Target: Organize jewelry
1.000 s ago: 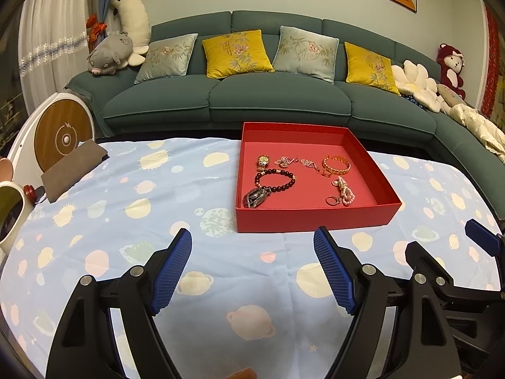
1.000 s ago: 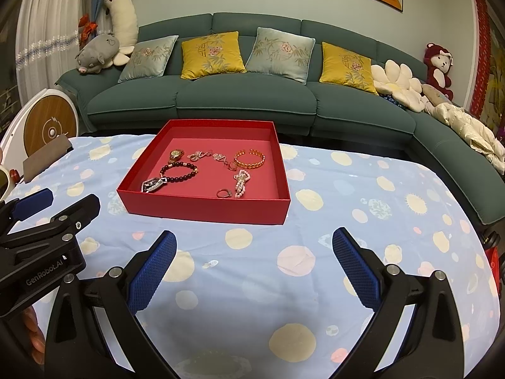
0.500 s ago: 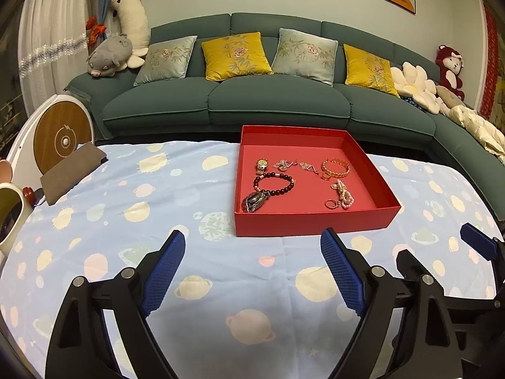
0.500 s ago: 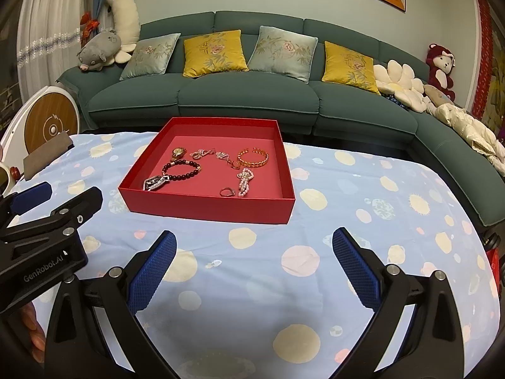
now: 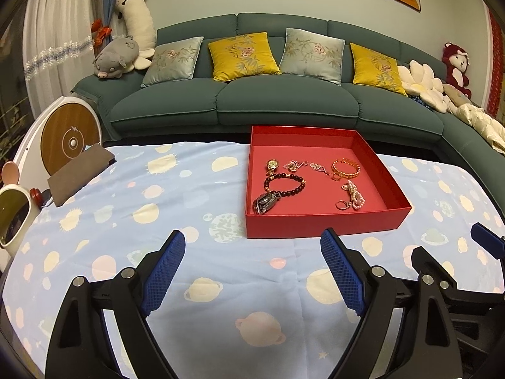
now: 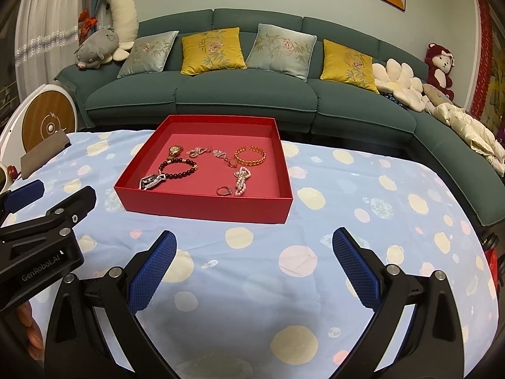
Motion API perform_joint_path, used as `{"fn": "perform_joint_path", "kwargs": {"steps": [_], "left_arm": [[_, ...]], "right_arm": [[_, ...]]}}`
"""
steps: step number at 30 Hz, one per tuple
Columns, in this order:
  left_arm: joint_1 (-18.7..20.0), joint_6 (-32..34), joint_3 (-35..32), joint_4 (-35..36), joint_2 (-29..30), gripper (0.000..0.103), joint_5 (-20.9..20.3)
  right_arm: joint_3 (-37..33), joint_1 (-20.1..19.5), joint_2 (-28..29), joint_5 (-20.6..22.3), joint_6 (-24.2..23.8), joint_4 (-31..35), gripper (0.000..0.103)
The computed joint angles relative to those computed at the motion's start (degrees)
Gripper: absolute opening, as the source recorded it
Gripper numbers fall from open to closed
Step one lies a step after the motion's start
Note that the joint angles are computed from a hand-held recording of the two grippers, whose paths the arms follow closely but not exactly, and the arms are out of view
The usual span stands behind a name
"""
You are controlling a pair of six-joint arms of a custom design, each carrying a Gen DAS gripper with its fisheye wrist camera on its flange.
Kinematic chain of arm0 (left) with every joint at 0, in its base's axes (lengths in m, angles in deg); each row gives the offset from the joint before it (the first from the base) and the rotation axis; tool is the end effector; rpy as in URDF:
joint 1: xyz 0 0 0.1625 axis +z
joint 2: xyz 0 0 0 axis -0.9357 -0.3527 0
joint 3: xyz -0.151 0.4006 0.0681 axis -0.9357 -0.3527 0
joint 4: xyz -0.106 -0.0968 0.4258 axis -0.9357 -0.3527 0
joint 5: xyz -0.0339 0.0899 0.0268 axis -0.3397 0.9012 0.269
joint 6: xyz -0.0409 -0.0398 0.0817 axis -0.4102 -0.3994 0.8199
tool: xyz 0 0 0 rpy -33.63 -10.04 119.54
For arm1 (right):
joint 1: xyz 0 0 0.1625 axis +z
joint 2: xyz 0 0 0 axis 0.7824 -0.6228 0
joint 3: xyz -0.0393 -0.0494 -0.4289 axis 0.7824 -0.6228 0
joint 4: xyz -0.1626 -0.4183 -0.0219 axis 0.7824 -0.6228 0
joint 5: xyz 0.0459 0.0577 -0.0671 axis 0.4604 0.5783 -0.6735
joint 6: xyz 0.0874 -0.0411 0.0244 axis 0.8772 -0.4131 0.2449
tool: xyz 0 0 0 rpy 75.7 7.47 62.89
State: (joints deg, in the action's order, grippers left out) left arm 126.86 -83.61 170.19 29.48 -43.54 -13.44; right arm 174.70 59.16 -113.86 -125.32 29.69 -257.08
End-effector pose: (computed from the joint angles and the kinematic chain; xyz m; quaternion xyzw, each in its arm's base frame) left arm -0.1527 -0.6194 0.1776 0.2440 0.8444 -0.3585 0.3145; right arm 0.2805 -0.5970 0.0639 0.0865 -0.8020 0.4226 0.4131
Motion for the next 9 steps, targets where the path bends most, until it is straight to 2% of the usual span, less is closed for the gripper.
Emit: {"fn": "perform_joint_path", "kwargs": {"steps": [9], "left_arm": [[-0.1, 1.88, 0.44, -0.76, 0.0, 0.085, -0.24]], "right_arm": [[0.16, -0.06, -0.37, 0.33, 0.35, -0.01, 0.097]]}}
